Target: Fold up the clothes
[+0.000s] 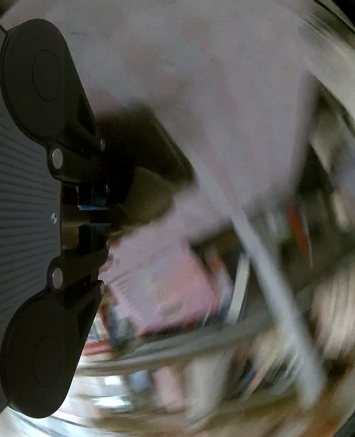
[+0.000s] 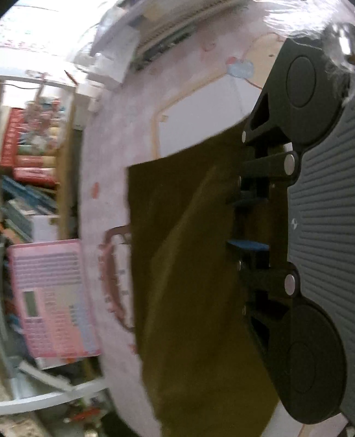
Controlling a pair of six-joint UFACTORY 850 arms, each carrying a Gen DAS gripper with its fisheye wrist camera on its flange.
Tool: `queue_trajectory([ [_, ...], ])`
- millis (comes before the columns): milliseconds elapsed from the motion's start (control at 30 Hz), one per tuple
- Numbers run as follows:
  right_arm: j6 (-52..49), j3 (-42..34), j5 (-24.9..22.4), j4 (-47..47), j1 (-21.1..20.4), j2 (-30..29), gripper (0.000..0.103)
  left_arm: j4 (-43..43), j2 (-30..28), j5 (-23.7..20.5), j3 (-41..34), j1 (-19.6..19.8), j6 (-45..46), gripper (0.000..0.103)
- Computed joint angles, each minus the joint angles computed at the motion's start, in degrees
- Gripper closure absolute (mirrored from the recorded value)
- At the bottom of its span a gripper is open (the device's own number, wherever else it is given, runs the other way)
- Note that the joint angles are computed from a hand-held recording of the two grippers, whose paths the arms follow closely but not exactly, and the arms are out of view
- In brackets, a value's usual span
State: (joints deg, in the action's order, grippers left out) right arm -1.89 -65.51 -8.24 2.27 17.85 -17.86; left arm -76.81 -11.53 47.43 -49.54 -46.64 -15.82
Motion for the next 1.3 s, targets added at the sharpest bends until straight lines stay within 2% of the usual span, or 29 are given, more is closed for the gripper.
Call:
queue_trajectory([
  [67,4.19,-0.48,-0.76,-4.28,0.23,-1.03,0.080,-6.26,-0.05,-1.84,-0.43,0.10,4.80,0.097],
  [100,4.04,0.09,-0.11,-4.27,0.20,-0.90,0.080,-6.62,-0.23,-2.53,0.06,0.19,3.60,0.097],
  [233,4.20,2.05,1.54,-4.71,0.10,0.23,0.080,-4.44,-1.68,-9.92,2.64,2.25,-6.47,0.096],
  [333,2.49,3.09,2.42,-3.34,0.02,0.90,0.080,-2.71,-0.87,-9.52,3.59,2.04,-9.05,0.093],
  [433,2.88,3.30,2.37,-3.65,0.02,1.14,0.080,-4.09,0.76,-10.28,4.28,2.01,-7.29,0.086],
  [467,3.86,3.14,1.81,-4.19,0.01,1.23,0.080,-5.18,1.35,-9.82,4.56,1.58,-6.16,0.080],
  [500,4.90,2.88,1.12,-4.64,-0.04,1.27,0.080,-6.58,1.67,-9.50,4.61,1.12,-4.90,0.069],
  [567,8.85,2.49,0.10,-7.15,-0.23,1.51,0.080,-9.69,2.14,-10.18,4.38,1.00,-2.53,0.053],
  [600,12.94,2.44,-0.06,-10.23,-0.44,1.82,0.080,-9.85,2.28,-10.22,4.72,0.93,-3.34,0.052],
  [700,24.60,2.04,-0.96,-19.82,-1.25,2.27,0.079,-7.18,1.78,-11.26,5.13,1.95,-9.24,0.053],
  [767,28.14,1.59,-2.13,-23.23,-1.80,1.96,0.079,-5.53,1.09,-11.20,4.89,2.52,-12.21,0.053],
  [867,24.75,1.20,-2.90,-19.62,-2.47,1.45,0.080,-4.32,-0.36,-10.30,3.78,2.98,-14.73,0.053],
  [967,19.94,0.81,-2.92,-15.13,-2.50,0.80,0.080,-4.21,-1.66,-9.41,2.65,3.28,-16.09,0.058],
  [1000,17.61,0.59,-2.76,-13.08,-2.48,0.40,0.080,-4.42,-1.99,-9.22,2.36,3.35,-16.30,0.068],
  [1100,16.00,-0.47,-2.24,-12.75,-2.02,-0.76,0.079,-2.52,-2.85,-10.29,2.11,4.36,-20.51,0.085],
  [1133,15.97,-1.04,-2.30,-12.99,-1.87,-1.22,0.079,-1.93,-2.79,-10.73,2.04,4.85,-21.39,0.087],
  [1200,15.38,-2.39,-2.01,-13.07,-1.60,-2.42,0.079,-2.61,-2.35,-9.65,1.05,5.20,-15.95,0.090],
  [1300,10.81,-4.75,-1.43,-9.95,-1.27,-4.46,0.079,-5.30,-1.31,-4.63,-1.62,4.19,0.92,0.090],
])
